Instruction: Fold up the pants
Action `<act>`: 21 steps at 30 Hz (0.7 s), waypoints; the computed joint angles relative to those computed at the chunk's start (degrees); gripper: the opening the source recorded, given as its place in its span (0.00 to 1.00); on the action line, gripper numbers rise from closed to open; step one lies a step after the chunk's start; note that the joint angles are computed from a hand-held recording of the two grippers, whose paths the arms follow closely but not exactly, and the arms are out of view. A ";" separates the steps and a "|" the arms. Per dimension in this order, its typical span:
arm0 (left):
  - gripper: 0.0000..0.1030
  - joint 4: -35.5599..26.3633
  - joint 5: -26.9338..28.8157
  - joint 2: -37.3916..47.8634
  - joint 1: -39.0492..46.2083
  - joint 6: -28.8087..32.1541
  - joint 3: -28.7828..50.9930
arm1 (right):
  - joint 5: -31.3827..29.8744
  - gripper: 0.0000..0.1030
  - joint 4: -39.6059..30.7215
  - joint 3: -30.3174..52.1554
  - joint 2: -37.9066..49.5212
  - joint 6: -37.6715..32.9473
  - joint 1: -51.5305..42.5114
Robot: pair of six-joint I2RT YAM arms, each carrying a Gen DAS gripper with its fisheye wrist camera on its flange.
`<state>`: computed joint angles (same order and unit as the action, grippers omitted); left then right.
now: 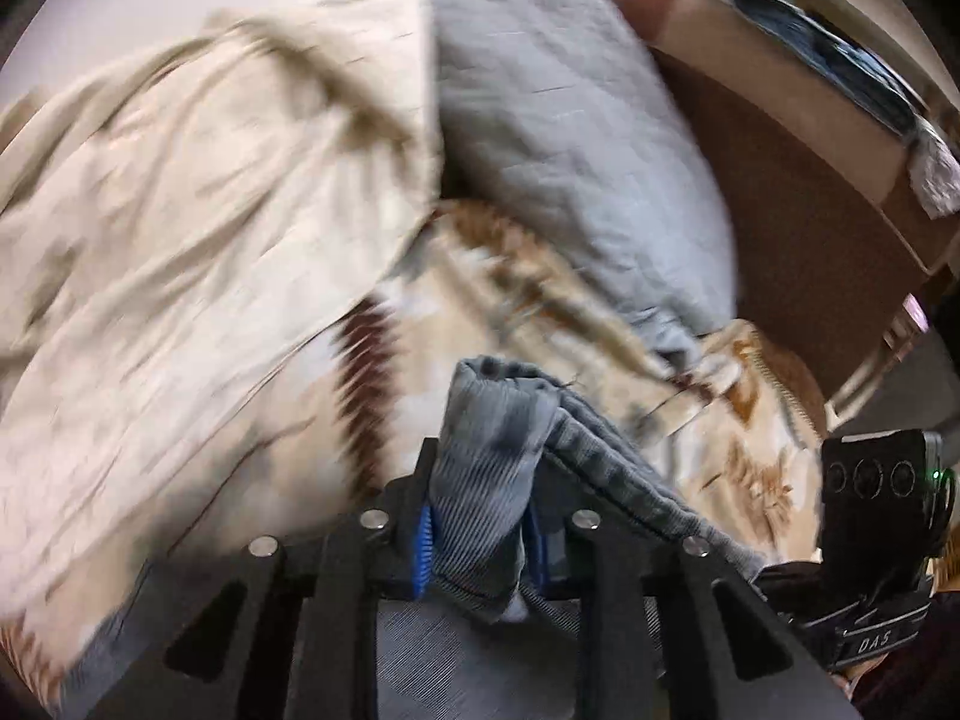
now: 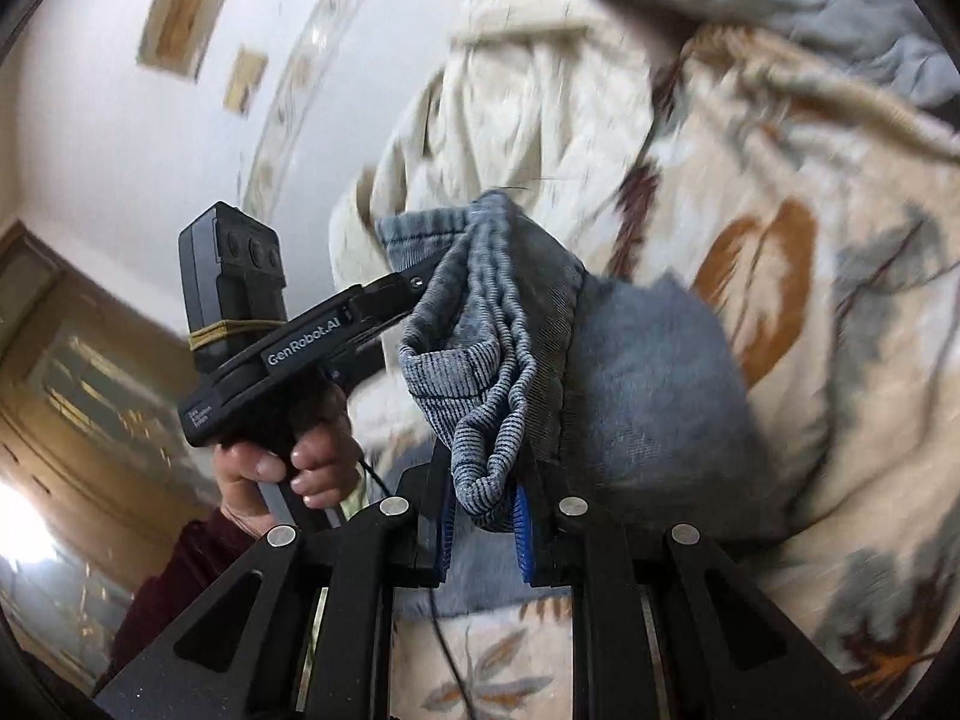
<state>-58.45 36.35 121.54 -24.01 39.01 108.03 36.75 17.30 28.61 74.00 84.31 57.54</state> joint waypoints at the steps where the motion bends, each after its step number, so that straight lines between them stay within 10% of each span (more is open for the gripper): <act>1: 0.38 0.63 -0.92 0.23 1.66 0.11 -0.76 | -3.42 0.19 1.32 0.99 2.49 -0.44 -0.94; 4: 0.39 4.34 -4.61 0.68 6.88 -1.10 -3.99 | -20.31 0.54 7.21 3.57 11.50 0.60 -5.59; 7: 0.39 6.97 -6.26 2.63 12.44 -5.34 -4.52 | -30.47 0.61 13.27 4.05 16.69 1.90 -7.75; 11: 0.39 7.53 -3.91 2.06 18.15 -7.48 -6.77 | -22.60 0.61 10.50 0.09 8.69 0.02 -6.67; 21: 0.76 18.42 -0.53 -13.30 12.76 -14.28 -32.66 | -5.77 0.61 10.83 -9.50 -1.59 9.94 -3.83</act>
<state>-40.03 35.83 108.24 -11.25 24.73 75.37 30.98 28.13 19.11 72.41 94.25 53.70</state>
